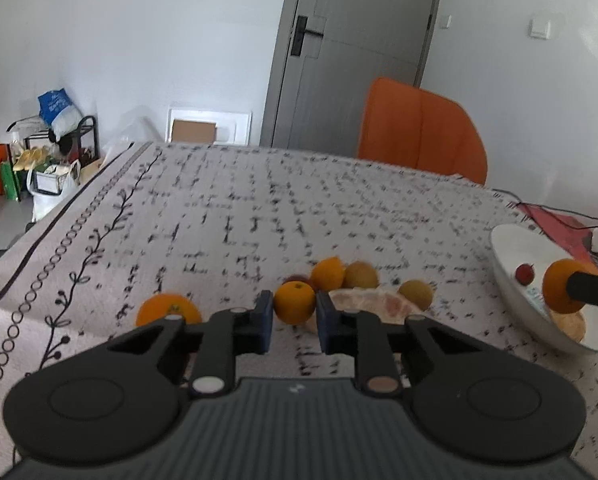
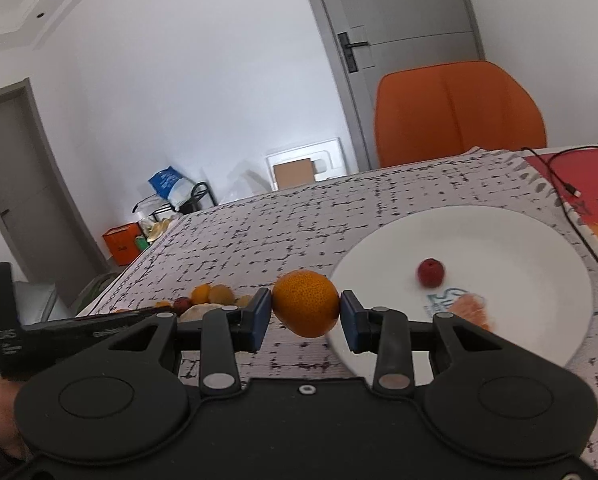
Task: Organize fruits
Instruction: 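Grasp the large orange with the right tool while the left grasps a small tangerine, then release the orange into the white bowl with the right tool while the left releases the tangerine there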
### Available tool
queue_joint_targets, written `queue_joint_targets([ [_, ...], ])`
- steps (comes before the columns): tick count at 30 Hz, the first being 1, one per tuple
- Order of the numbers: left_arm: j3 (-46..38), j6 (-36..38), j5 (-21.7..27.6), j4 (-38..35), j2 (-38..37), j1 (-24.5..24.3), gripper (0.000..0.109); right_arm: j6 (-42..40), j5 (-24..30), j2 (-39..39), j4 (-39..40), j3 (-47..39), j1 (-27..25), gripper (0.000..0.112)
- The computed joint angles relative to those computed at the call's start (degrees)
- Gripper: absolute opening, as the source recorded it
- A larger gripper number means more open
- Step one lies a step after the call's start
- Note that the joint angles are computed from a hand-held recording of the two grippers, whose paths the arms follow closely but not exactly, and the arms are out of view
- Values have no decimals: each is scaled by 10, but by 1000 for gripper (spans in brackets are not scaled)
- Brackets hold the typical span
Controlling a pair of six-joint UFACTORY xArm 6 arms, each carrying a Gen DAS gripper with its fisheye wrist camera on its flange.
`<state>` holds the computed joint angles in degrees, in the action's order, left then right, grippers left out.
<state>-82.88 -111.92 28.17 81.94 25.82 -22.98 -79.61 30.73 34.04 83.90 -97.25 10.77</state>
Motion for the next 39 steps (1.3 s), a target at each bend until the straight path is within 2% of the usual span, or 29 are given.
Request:
queue_joint_targets([
  [22, -124, 72, -35, -16, 67, -35, 21, 1, -42, 10, 29, -2, -44, 36],
  [39, -250, 183, -64, -91, 155, -61, 21, 3, -59, 3, 35, 20, -62, 37],
])
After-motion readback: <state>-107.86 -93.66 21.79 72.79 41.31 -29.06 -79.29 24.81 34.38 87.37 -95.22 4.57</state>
